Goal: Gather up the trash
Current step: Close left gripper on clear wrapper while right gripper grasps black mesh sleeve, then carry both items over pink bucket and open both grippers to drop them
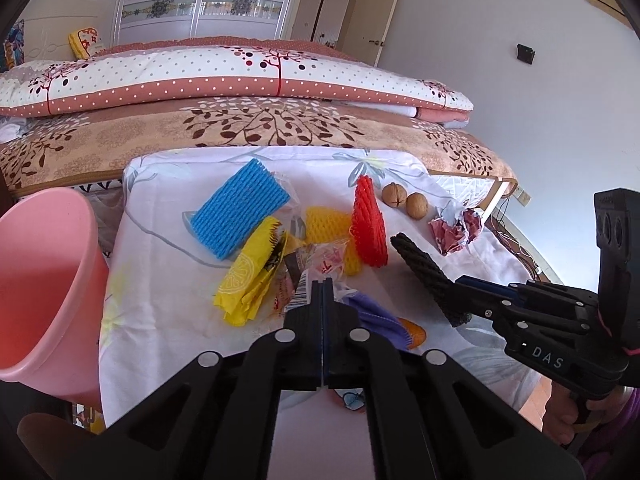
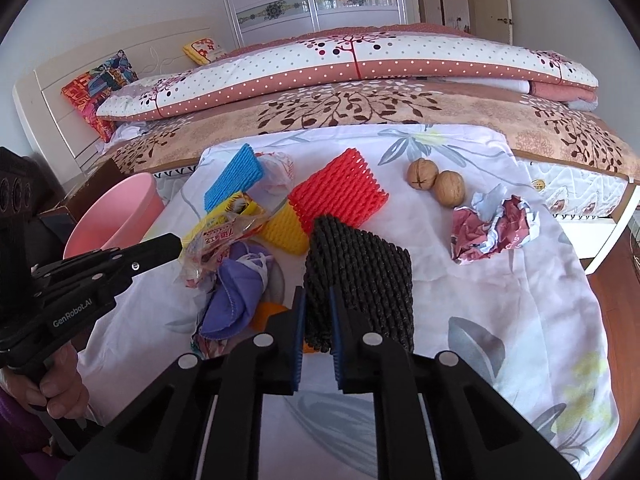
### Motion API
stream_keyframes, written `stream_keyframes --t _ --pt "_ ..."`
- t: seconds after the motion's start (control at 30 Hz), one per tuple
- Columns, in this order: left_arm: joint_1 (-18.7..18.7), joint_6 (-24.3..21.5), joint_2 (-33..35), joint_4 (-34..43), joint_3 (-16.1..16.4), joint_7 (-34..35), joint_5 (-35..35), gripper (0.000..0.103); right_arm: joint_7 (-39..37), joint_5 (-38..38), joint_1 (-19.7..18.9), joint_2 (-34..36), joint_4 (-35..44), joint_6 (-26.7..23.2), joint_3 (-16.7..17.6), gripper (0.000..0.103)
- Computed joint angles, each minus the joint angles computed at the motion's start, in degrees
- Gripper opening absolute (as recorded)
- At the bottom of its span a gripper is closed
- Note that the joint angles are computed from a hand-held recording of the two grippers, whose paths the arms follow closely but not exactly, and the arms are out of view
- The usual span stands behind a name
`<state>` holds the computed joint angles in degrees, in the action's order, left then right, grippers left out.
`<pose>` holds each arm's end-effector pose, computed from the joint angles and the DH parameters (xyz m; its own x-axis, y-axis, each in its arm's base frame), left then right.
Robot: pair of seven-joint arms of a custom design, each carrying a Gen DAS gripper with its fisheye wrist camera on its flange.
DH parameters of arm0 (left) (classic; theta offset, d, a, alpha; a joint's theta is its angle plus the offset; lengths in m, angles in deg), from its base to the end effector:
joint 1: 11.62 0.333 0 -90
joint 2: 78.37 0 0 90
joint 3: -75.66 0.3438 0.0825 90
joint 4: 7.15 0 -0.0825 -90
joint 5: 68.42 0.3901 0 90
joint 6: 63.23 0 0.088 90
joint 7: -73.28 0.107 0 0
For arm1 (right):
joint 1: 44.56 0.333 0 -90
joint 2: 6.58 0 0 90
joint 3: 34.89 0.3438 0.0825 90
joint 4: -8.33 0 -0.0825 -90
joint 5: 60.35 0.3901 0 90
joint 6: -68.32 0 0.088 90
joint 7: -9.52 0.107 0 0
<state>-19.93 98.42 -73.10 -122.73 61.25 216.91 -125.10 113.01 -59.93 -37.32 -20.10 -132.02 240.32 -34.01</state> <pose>0.5855 -0.1952 0.4966 -0.5353 -0.8165 0.2165 -0.6280 0.2133 -0.7484 0.4945 0.0704 0.5057 -0.0303 -0.9854 -0.1676 -0.7112 0.1391 -0.6891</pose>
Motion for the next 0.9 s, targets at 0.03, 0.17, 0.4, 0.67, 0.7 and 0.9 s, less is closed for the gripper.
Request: stream_keyframes --t 0.03,0.17,0.4,0.67,0.7,0.9 --pt "0.2 -0.3 -0.3 0.0 -0.1 1.0 -1.2 0.000 0.7 -0.5 -0.7 -0.5 -0.3 0.2 0.4 0.010" --pt "0.3 -0.4 -1.2 -0.1 0.3 3.9 -4.9 0.000 3.1 -2.5 -2.7 -1.5 -0.9 1.0 1.7 0.010" --pt "-0.3 -2.5 0.2 1.5 1.2 -2.1 1.1 0.025 3.2 -3.0 -2.3 -2.3 -1.0 1.8 1.4 0.009" --pt "1.2 -3.8 5.0 4.6 -0.1 -11.6 10.8 0.037 2.2 -2.2 -1.7 -2.2 -0.4 2.2 0.8 0.009" --pt "1.9 -4.1 5.1 4.7 -0.9 -10.2 9.5 0.037 2.4 -2.3 -1.9 -2.2 -0.4 2.2 0.9 0.009" --pt "3.0 -3.7 4.0 3.9 -2.1 -6.7 5.6 0.010 3.0 -2.9 -2.5 -1.8 0.6 2.0 1.5 0.009"
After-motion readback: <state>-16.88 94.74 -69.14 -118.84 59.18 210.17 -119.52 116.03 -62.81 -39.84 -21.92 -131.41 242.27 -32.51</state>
